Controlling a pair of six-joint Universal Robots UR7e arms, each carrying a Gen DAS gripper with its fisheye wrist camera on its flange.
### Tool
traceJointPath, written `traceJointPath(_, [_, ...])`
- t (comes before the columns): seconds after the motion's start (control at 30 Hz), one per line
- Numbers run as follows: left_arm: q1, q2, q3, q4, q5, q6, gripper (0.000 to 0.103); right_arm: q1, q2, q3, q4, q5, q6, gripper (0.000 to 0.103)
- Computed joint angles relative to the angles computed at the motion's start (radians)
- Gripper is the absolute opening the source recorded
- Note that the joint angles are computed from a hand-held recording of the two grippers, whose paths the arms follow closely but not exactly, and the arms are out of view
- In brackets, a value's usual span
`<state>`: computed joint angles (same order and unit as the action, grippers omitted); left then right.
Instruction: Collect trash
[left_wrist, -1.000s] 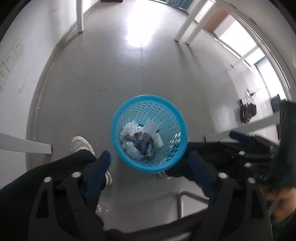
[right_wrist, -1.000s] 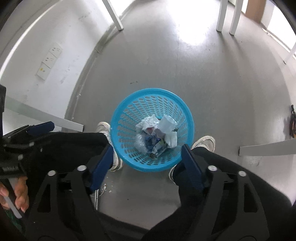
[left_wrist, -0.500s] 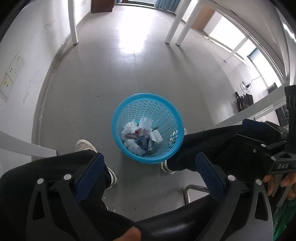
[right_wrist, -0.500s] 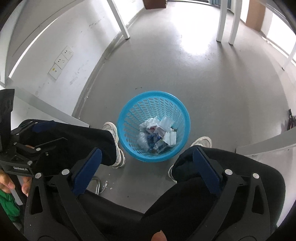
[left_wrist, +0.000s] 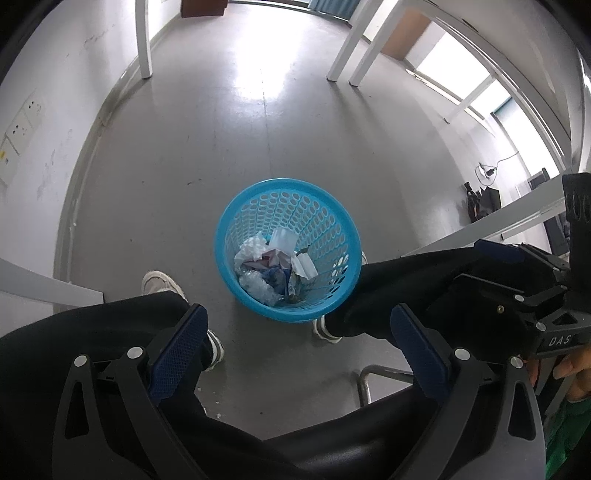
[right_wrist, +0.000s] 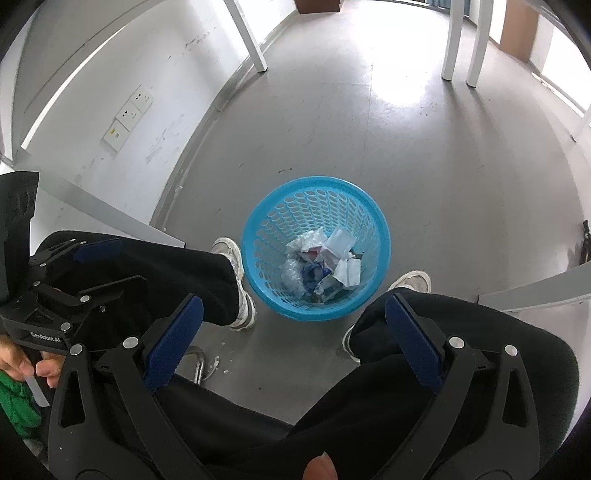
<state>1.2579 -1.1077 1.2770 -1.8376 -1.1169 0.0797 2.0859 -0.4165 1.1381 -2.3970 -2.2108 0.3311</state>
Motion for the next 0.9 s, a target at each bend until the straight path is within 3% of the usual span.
traceJointPath(0.9, [-0.004,-0.006,0.012,-0.023,0.002,-0.006,0.097,-0.011,0.0,0.004,-0.006,0.049,0.011,0.094])
